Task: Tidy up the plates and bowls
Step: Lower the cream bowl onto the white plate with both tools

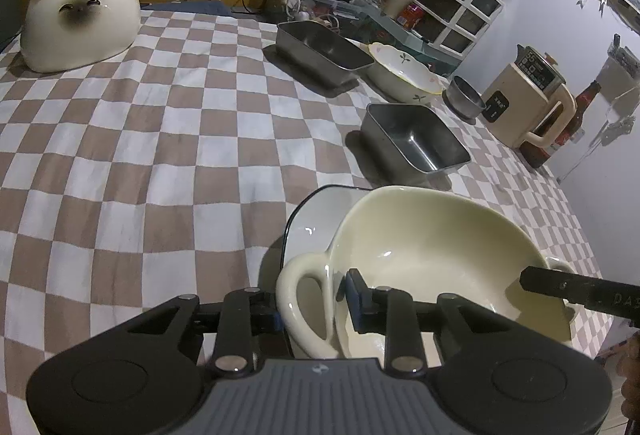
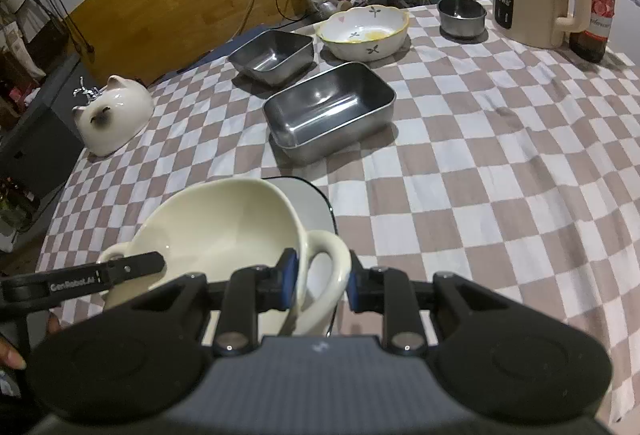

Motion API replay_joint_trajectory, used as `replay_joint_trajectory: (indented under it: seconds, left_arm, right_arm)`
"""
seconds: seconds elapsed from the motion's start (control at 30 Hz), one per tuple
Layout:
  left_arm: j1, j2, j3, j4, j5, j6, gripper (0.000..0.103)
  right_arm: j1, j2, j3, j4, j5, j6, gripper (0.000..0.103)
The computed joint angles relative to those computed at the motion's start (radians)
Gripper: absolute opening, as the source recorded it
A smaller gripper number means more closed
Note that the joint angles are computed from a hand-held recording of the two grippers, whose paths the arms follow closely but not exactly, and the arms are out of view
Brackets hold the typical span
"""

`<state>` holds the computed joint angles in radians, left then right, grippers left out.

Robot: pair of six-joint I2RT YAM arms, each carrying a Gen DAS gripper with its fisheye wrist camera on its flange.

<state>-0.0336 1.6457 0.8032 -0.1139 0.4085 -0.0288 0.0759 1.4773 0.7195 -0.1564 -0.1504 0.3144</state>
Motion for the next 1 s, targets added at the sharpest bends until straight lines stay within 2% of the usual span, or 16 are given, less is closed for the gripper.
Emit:
replay_joint_trajectory:
  seconds: [0.23, 0.73, 1.0]
  left_arm:
    - [0.012, 0.04, 0.037, 0.003, -0.009, 0.008, 0.034]
    - [0.047, 0.107, 0.051, 0.015, -0.003, 0.016, 0.037]
    - [0.005, 0.134, 0.042, 0.04, -0.005, -0.007, 0.038]
  right_arm:
    - [0.031, 0.03, 0.037, 0.005, 0.034, -0.015, 0.029]
    - [0.041, 0.101, 0.099, -0.018, 0.02, -0.038, 0.028]
    - [0.045, 0.13, 0.133, -0.053, 0.078, -0.03, 0.029]
